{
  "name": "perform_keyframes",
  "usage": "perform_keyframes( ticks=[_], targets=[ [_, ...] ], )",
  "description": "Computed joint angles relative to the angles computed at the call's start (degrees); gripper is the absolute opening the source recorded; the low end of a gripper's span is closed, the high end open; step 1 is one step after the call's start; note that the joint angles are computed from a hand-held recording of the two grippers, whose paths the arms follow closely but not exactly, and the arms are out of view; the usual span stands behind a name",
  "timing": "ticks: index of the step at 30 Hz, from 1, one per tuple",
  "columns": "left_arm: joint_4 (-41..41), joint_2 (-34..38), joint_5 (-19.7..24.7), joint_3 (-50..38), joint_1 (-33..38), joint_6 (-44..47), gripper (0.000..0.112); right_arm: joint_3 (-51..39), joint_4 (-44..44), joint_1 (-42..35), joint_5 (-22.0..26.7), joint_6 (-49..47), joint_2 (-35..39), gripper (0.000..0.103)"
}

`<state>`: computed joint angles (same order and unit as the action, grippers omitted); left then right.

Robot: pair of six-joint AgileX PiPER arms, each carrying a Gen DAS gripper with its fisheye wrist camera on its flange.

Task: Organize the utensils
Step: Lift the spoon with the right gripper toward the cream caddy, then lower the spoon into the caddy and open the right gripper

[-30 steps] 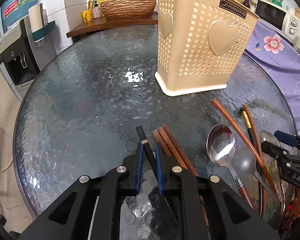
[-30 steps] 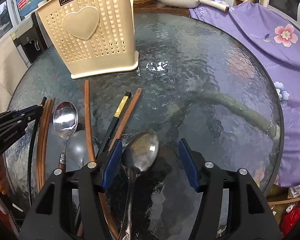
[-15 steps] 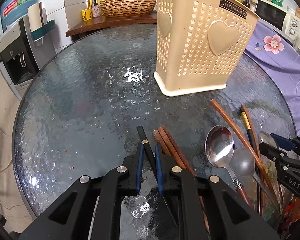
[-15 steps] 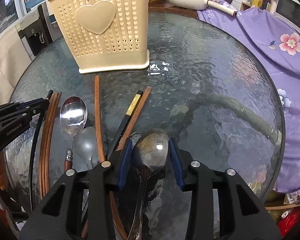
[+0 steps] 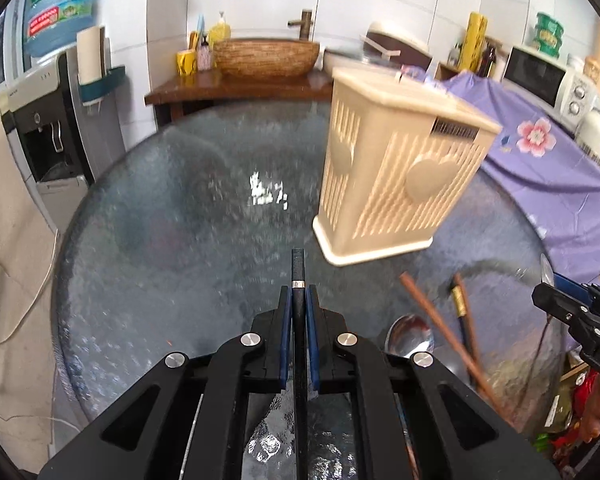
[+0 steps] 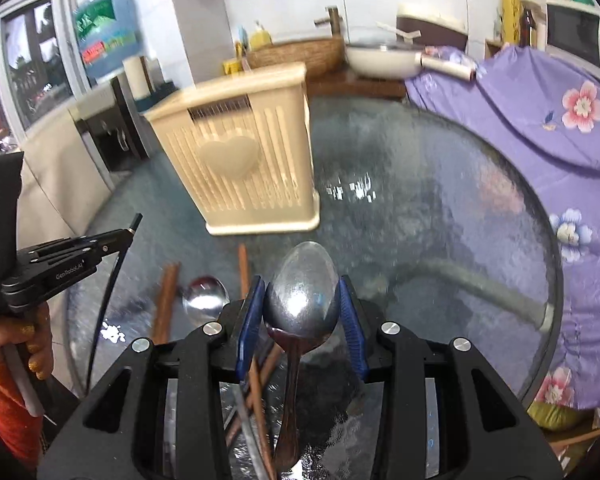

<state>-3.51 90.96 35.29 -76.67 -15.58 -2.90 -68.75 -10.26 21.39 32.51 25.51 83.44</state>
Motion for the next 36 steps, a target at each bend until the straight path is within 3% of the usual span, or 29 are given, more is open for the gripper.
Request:
perform_keyframes(
  ticks=[12,28,36],
  targets=[
    [-5.4,-7.1,0.1,-3.2,2.4,6.0,0.007,-3.5,6.1,-0.9,1.9,-8.1,-4.4,0.038],
    [-10.1,-8.1,-0.1,-4.2,4.2,9.1,0.007,-3.8,4.6,0.8,1.1,-9.0,-5.5,0.038],
    [-15.3,-8.3,1.5,-6.1,6.6,13.6,0.007,-5.3,12.1,-0.9,0.6,-17.0,-5.8,0.038]
  ],
)
